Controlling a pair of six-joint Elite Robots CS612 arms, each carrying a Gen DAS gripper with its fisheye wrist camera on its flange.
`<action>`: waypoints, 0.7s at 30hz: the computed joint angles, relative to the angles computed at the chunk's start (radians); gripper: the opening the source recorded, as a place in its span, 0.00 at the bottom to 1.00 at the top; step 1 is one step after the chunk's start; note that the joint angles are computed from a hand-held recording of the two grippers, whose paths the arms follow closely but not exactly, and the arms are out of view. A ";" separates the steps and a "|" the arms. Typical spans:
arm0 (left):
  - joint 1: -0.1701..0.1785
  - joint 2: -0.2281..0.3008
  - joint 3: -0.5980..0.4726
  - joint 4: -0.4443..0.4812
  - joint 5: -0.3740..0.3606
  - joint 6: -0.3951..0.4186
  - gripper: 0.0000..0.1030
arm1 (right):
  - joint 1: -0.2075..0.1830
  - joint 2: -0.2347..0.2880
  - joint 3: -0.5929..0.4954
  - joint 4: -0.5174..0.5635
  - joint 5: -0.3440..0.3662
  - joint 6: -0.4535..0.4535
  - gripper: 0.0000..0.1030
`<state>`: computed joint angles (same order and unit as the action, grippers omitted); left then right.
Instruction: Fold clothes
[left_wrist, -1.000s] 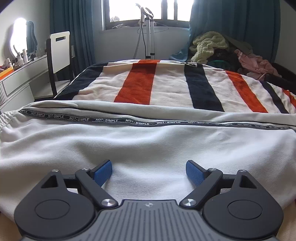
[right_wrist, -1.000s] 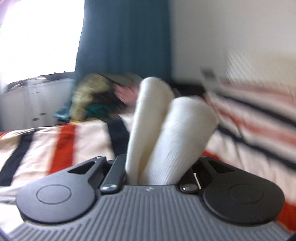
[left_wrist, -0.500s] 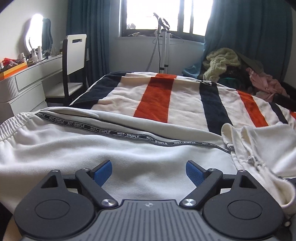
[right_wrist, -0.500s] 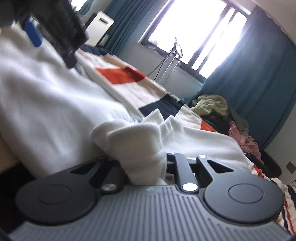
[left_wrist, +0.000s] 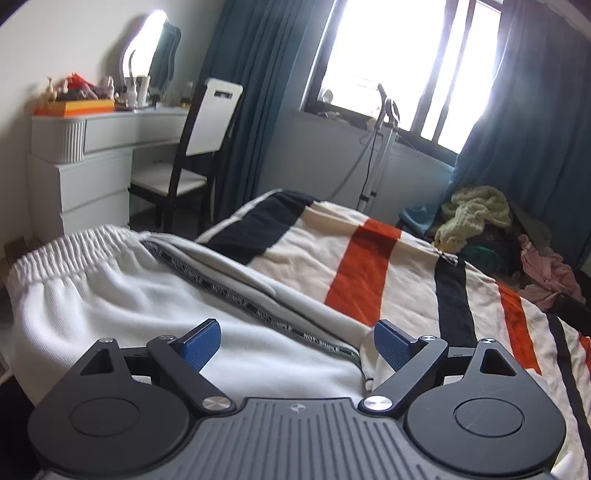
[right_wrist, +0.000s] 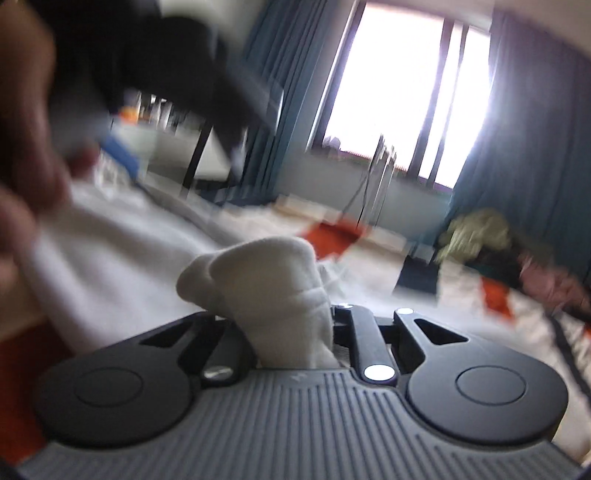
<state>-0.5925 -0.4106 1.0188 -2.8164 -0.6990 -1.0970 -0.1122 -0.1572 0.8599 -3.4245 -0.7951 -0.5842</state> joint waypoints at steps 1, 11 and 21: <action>0.002 0.004 -0.004 -0.018 -0.020 0.011 0.89 | 0.002 -0.005 0.003 0.041 0.000 -0.023 0.20; -0.003 0.024 -0.026 -0.071 -0.124 0.103 0.89 | -0.049 -0.181 0.181 0.447 0.138 -0.192 0.84; -0.021 0.035 -0.044 -0.036 -0.189 0.173 0.89 | -0.125 -0.160 0.134 0.277 -0.004 0.314 0.82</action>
